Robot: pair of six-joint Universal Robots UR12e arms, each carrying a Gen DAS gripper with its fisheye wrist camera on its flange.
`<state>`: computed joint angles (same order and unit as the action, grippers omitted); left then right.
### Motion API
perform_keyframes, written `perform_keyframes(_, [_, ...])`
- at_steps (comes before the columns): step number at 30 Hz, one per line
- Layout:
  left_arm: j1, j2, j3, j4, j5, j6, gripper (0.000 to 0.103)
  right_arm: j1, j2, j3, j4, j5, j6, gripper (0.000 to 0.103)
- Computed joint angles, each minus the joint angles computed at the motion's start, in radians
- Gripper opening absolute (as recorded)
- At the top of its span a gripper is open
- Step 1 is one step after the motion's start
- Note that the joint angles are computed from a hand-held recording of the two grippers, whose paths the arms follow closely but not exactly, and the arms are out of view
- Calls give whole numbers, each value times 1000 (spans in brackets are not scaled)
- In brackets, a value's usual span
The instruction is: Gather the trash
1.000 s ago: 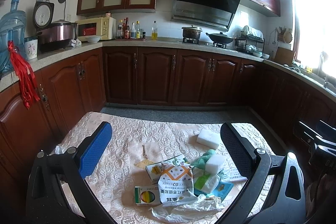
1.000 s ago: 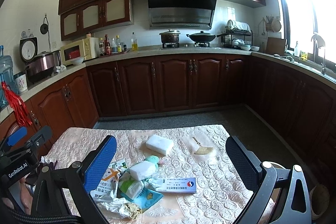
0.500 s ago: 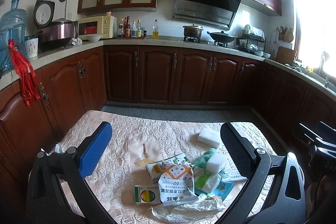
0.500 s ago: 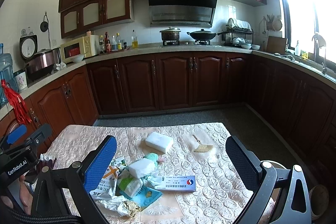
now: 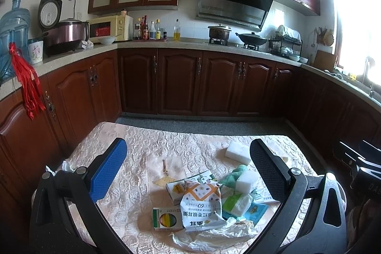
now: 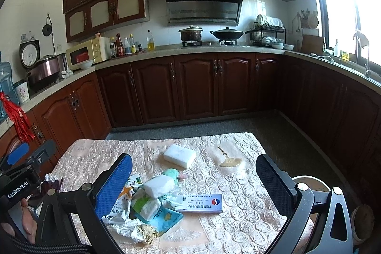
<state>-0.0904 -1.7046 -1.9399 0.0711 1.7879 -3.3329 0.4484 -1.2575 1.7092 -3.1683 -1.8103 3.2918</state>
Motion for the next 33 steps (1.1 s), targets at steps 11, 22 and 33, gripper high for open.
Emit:
perform_keyframes(11, [2,-10,1,-27,1,-2,103,-7,7,-2,49,7,4,103])
perform_keyframes(22, [23,-10,-9,-81,-45,-2,103,-13,17,-21,159,4,-17,103])
perform_keyframes(33, [73,-3,-44,-225,-136,78,103,-73,22,-15,357,278,-5,103])
